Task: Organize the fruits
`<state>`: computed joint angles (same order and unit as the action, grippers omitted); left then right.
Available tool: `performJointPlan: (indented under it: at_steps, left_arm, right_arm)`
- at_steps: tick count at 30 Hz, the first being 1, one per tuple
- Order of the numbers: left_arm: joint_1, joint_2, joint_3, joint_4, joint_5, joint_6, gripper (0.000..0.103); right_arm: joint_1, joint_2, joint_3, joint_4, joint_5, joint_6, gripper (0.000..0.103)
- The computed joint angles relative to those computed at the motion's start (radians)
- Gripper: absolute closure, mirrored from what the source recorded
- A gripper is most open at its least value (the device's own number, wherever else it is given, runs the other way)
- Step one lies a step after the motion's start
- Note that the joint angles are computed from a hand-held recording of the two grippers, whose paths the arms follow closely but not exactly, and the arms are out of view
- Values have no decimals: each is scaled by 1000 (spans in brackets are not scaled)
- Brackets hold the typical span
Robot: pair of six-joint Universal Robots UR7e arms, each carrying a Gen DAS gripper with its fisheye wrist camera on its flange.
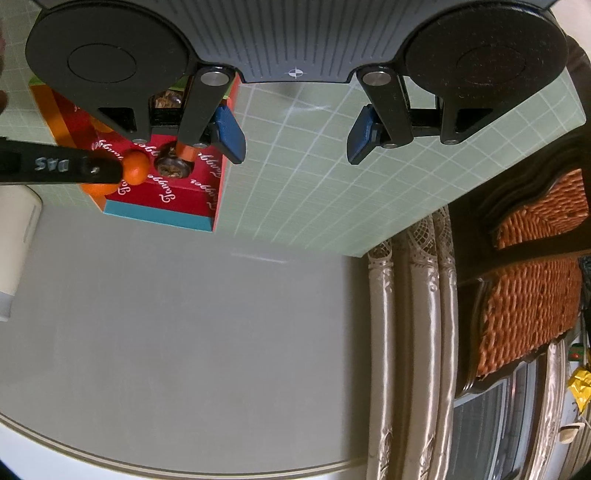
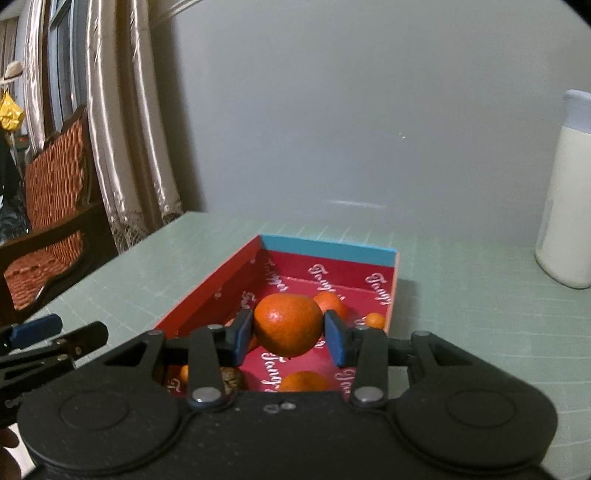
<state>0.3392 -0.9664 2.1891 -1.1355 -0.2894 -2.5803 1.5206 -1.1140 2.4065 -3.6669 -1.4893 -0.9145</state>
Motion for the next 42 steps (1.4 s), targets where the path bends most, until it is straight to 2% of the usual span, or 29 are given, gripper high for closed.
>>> performJointPlan:
  at_steps: [8,9,10,12,13,15,16,17,19,20,22,25,31,35,40,42]
  left_arm:
    - [-2,-4,10,-35,1,35,42]
    - [-1,-6,11,-40,0,40,42]
    - [-1,-10,16,-56,0,52,42]
    - [-1,-15,19,-58,0,48,42]
    - [-4,-15,19,-53,0,42,42]
    - [-2,-13,12,-37,5,29,35]
    - [-4,-5,3,-12,4,5,25]
    - [-7,5,-8,22,3,-22,21]
    - [-10,21,-25,61,7,-52,19]
    - [-10,21,-25,54,11,-46,18]
    - [-11,22,-26,36,19,-36,16]
    - [-17,43,-47,63,30,-69,3]
    - [-33,80,-65,-35,64,6,0]
    - [-46,117,-79,-116,78,123,0]
    - [-86,137,-40,-382,48,345,0]
    - [-116,141,-35,-406,39,358,0]
  right_arm:
    - [23,59,-26,4,-32,17,62]
    - [26,65,-28,4,-40,7,55]
    - [33,82,-25,-37,-55,-6,39]
    - [18,94,6,-145,-2,-23,24]
    - [9,84,17,-164,27,-23,26]
    - [1,55,28,-168,50,-9,26]
    - [-7,38,34,-168,60,0,24]
    - [-14,20,36,-161,62,11,22]
    - [-27,-17,35,-130,54,29,13]
    - [-33,-40,34,-104,47,35,12]
    - [-48,-80,29,-65,40,56,1]
    - [-83,-133,36,-39,65,90,0]
    - [-156,-214,57,-57,123,150,0]
    - [-219,-268,90,-66,185,122,0]
    - [-338,-368,182,-73,280,50,0]
    - [-368,-399,225,-98,289,-4,0]
